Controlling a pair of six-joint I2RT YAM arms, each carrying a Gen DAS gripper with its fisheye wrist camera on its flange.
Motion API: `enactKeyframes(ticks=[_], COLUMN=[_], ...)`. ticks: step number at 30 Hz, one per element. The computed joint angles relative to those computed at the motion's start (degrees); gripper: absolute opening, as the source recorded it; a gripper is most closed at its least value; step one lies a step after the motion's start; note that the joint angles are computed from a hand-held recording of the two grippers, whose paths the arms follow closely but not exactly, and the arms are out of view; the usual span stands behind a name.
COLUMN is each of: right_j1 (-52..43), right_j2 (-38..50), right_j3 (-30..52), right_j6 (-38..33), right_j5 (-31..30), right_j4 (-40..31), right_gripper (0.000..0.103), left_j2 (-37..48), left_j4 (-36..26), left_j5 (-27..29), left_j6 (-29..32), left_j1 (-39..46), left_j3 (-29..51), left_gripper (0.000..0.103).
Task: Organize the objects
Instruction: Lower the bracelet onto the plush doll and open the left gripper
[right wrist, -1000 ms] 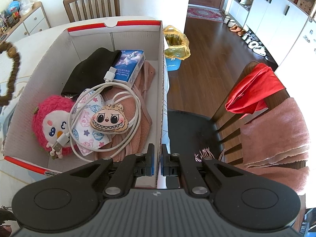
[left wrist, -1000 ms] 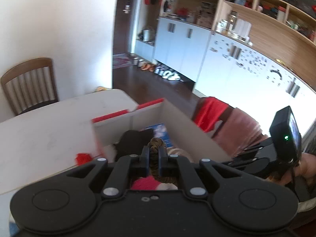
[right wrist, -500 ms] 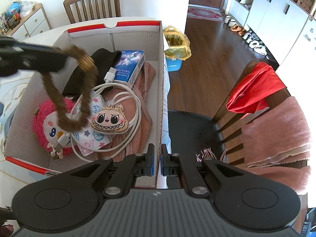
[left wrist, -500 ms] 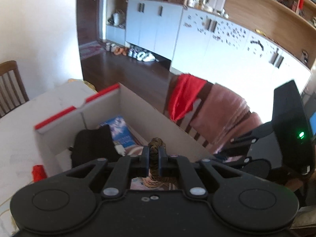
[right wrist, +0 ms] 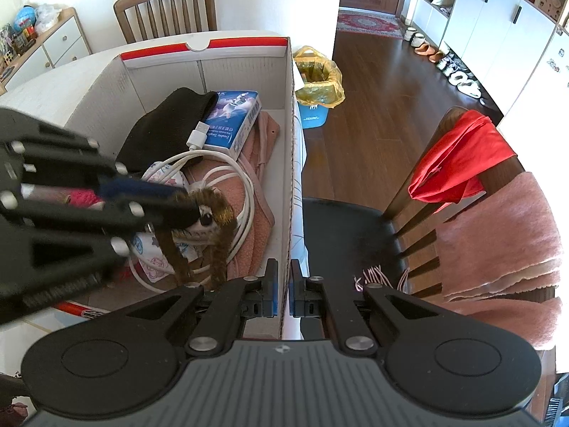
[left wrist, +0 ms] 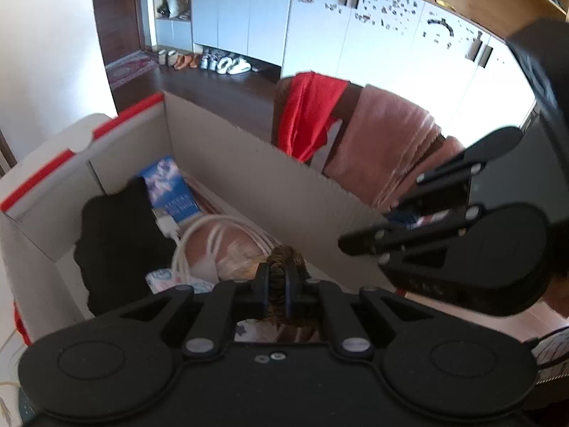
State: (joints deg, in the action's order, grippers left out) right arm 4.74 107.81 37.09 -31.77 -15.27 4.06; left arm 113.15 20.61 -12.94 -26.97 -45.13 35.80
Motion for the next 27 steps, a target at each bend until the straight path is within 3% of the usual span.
enactKeyframes(ticks=[9,14,17,19,20,27], right_j1=[0.03,-0.07,-0.10,-0.15,-0.20,-0.22], right_j2=[0.07,0.04,-0.01,0.07,0.12,0.13], right_j3=[0.08,0.07,-0.14,0.01,0.00,0.01], right_j6=[0.19,0.25,0.18,0.32,0.25,0.19], right_j5=[0.02,-0.10,-0.03,-0.14,-0.16,-0.14], right_j4=[-0.03,-0.06,0.19,-0.01,0.04,0.07], right_gripper=[0.005,0.005,0.005,0.005,0.005,0.005], left_j2=[2.66,1.62,0.58,-0.50,-1.15,-9.40], left_j4=[-1.54,0.02,-0.70,-0.16,0.27,-0.05], left_j5=[0.97,1.12,-0.17,-0.73,-1.20,-4.33], left_j6=[-0.39,-1.64,-2.71,-3.54,-4.04,-7.28], left_j1=[0.90,1.25,0.69,0.39,0.19,-1.02], left_j3=[1.16,-0.56,-1.14,-2.15,-2.78,-7.98], left_gripper=[0.007,0.012,0.027,0.047,0.050,0.055])
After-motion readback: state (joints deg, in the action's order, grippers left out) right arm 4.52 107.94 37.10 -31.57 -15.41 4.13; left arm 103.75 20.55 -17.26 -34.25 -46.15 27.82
